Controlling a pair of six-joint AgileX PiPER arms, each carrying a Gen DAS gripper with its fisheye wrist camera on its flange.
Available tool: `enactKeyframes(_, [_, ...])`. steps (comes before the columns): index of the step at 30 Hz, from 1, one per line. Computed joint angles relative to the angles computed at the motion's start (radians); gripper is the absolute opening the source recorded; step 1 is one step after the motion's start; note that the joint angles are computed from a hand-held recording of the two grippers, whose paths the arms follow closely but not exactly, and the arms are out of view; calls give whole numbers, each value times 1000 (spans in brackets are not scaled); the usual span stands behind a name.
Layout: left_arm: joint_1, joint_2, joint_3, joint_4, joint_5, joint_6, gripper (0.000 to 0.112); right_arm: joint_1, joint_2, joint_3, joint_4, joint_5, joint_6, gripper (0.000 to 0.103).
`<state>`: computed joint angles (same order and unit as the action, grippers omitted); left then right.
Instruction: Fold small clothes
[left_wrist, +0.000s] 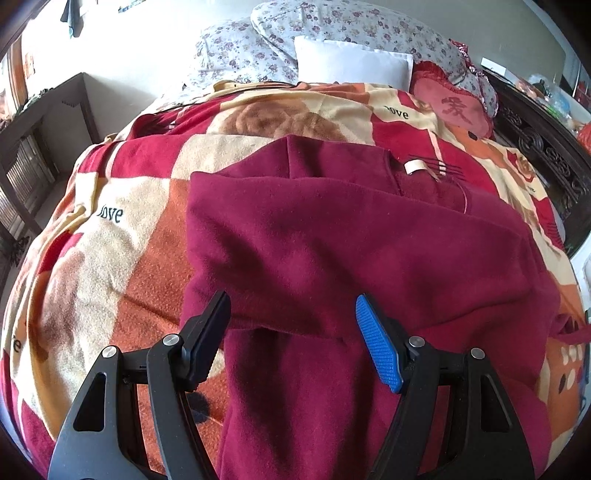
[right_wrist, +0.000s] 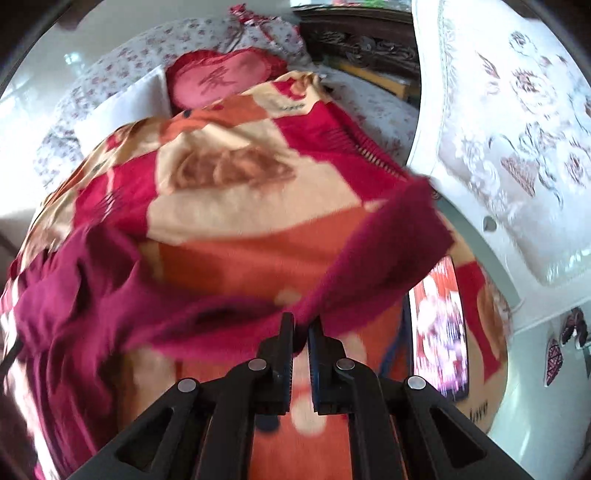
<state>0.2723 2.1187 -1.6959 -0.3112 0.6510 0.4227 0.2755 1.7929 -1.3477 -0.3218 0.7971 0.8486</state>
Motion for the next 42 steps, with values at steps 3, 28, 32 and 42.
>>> enactKeyframes(3, [3,8,-14,-11,17,-6,71,24,-66,69,30,31,-39,5])
enactKeyframes(28, [9,4,-18,5,39,-17,71,-37,230,-98,15,-9,-444,62])
enactKeyframes(32, [-5,10,-22,21,58,-19,71,-46,217,-45,44,-75,-489,19])
enactKeyframes(42, [45,-12,-34,-47,62,24,71,325,143,-109,-815,241,-58,7])
